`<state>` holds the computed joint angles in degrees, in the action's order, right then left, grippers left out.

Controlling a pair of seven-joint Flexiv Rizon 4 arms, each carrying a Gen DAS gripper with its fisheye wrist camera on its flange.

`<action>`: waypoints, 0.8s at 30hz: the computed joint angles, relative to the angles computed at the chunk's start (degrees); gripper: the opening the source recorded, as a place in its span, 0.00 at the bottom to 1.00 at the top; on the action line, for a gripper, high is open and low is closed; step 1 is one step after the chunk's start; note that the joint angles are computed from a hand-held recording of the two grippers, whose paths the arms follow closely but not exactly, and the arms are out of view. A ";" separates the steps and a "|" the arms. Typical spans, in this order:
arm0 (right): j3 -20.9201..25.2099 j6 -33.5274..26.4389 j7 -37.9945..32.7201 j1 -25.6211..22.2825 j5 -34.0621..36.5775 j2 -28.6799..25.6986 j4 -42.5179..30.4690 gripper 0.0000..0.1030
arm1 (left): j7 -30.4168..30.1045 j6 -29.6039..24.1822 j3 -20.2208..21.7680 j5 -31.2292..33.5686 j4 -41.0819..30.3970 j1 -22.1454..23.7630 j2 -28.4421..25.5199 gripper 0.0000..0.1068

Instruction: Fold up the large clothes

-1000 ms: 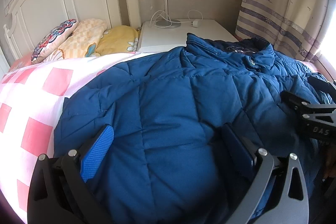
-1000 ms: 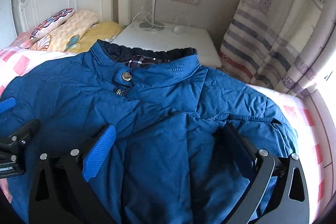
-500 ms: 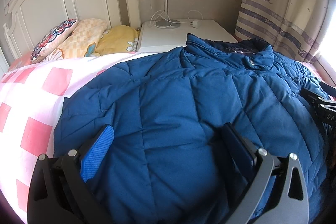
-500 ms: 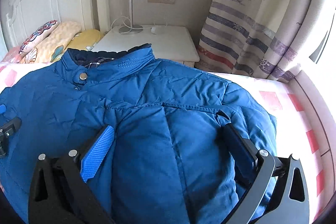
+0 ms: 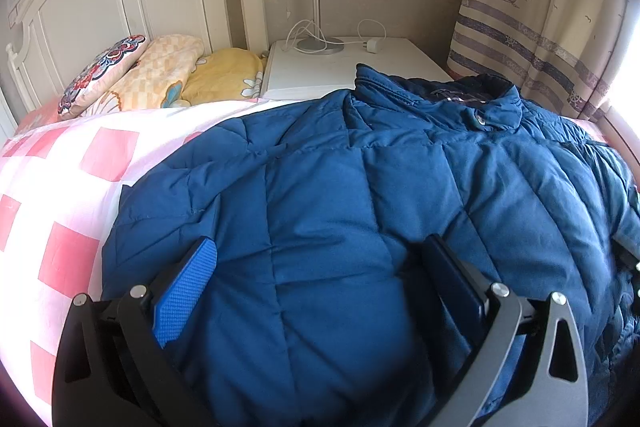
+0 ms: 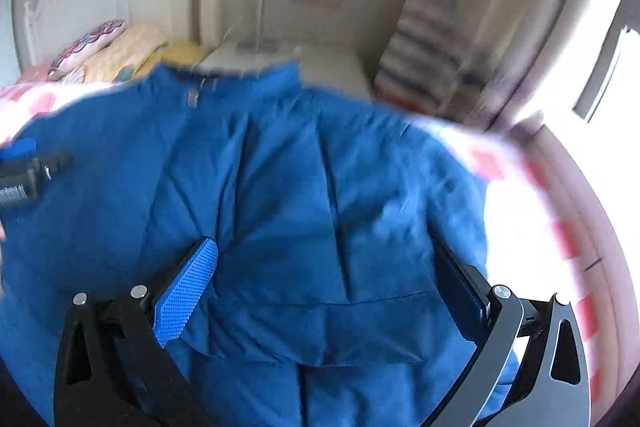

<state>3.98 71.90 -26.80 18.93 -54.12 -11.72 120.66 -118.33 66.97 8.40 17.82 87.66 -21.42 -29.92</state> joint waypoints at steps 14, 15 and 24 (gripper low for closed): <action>2.00 5.12 -14.28 -0.16 23.26 -1.82 -0.83 0.96 | -0.43 -1.96 0.76 1.21 -1.11 -0.86 -0.16 0.95; 1.68 4.93 -14.21 0.15 23.07 -1.65 -0.77 0.96 | -0.77 -2.48 0.98 1.79 -1.38 -1.21 -0.16 0.95; 4.49 1.83 -7.58 -0.66 17.51 10.90 4.40 0.96 | 5.43 0.30 -6.70 -4.49 11.72 2.45 13.36 0.94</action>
